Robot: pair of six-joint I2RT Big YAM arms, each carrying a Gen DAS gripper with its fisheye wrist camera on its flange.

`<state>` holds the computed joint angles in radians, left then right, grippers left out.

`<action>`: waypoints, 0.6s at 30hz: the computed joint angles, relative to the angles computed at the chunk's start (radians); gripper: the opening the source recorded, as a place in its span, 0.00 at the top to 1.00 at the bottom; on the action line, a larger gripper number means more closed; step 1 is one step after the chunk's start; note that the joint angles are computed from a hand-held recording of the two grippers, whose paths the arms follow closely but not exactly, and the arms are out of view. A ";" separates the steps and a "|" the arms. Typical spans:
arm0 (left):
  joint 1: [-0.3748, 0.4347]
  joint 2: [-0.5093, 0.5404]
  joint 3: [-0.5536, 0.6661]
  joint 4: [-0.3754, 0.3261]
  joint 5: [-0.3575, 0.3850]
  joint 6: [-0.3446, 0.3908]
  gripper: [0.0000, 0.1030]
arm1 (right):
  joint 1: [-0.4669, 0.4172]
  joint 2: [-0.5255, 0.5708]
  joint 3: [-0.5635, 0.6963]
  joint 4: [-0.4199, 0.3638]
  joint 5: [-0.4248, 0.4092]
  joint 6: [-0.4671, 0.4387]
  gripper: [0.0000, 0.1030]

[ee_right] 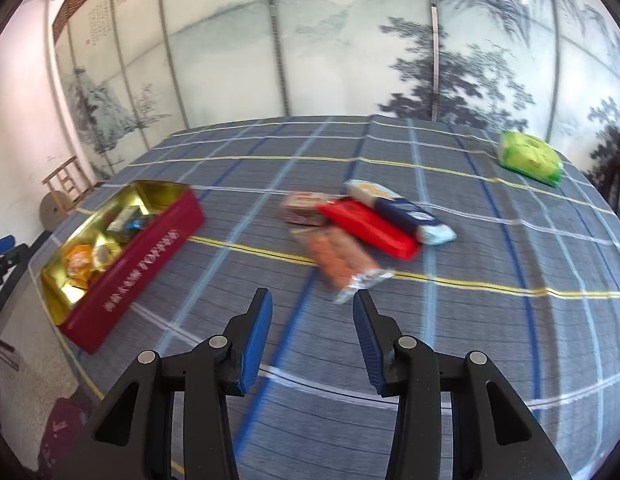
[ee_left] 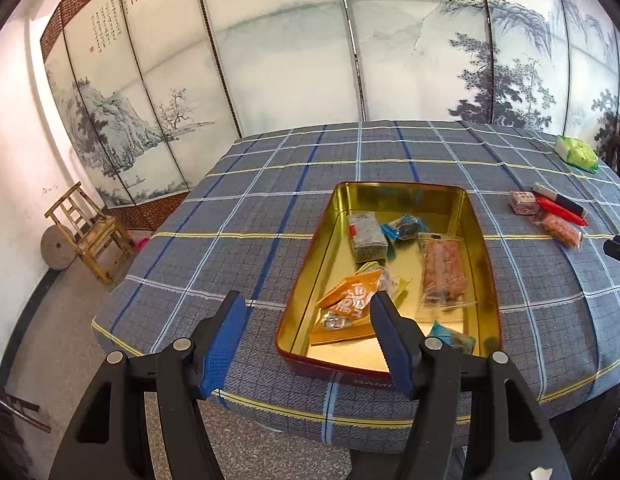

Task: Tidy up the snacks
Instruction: 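Withdraw both grippers from the tin toward the remaining snacks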

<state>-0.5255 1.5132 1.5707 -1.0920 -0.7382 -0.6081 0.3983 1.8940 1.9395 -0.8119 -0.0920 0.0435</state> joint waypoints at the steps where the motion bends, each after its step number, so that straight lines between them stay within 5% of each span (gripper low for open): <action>1: -0.004 0.009 0.015 -0.001 0.003 0.013 0.41 | -0.017 -0.004 -0.009 0.001 0.021 0.001 0.56; 6: -0.017 0.075 0.129 -0.014 0.076 0.072 0.40 | -0.098 0.009 -0.018 -0.017 0.055 0.010 0.54; 12: -0.005 0.203 0.334 -0.050 0.341 0.097 0.36 | -0.152 0.072 0.054 -0.086 0.052 0.007 0.45; 18: -0.014 0.505 0.778 -0.234 0.540 0.142 0.29 | -0.179 0.137 0.136 -0.115 0.019 -0.009 0.42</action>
<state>-0.5399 2.0180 2.3488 -1.3260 -0.1982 -0.4658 0.2192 2.0311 2.0755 -0.9266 -0.0734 0.0350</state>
